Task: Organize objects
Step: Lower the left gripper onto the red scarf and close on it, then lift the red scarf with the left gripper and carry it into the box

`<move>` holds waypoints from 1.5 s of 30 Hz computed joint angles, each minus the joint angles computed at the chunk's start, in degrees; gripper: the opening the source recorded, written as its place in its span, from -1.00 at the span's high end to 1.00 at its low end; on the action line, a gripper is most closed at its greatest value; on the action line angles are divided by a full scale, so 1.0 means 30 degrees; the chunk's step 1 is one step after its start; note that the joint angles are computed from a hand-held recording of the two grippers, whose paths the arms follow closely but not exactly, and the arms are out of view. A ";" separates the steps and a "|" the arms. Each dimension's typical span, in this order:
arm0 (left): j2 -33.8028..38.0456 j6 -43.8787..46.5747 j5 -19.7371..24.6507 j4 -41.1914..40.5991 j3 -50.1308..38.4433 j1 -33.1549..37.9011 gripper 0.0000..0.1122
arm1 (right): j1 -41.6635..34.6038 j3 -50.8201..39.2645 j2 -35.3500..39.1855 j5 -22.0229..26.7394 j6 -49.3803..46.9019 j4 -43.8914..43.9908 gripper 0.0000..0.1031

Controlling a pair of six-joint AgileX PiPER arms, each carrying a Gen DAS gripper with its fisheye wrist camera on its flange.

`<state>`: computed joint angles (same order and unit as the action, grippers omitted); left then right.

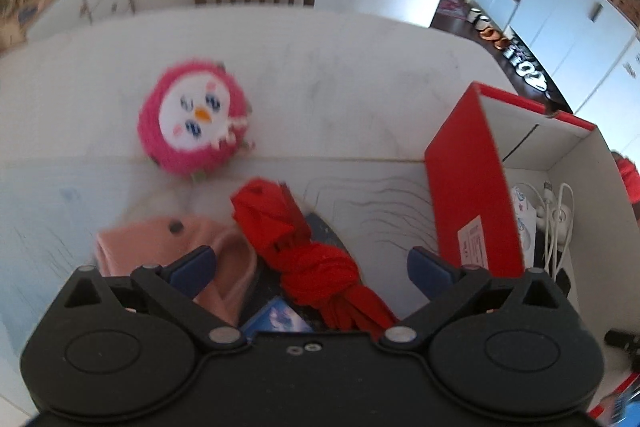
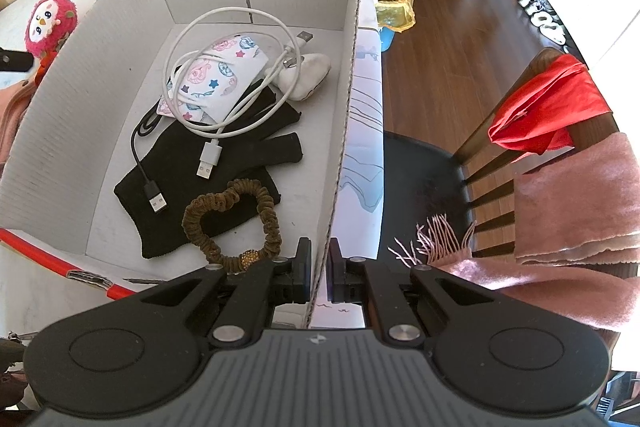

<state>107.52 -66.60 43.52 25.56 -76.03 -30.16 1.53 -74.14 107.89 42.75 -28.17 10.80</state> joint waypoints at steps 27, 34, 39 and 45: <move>0.2973 0.0391 -0.0157 -0.2014 -0.1720 0.0397 0.18 | -0.0030 -0.0056 0.0104 0.0027 -0.0036 -0.0038 0.87; 0.1966 0.0799 -0.0225 -0.1544 -0.1604 0.0168 0.30 | -0.0021 -0.0082 0.0160 0.0018 -0.0047 -0.0010 0.86; 0.0782 0.1412 0.0335 -0.1204 -0.2085 -0.0247 0.30 | -0.0030 -0.0073 0.0154 0.0010 -0.0044 -0.0011 0.87; -0.0481 0.2310 0.0376 -0.1160 -0.2750 -0.0718 0.30 | -0.0028 -0.0164 0.0201 0.0043 0.0007 -0.0026 0.87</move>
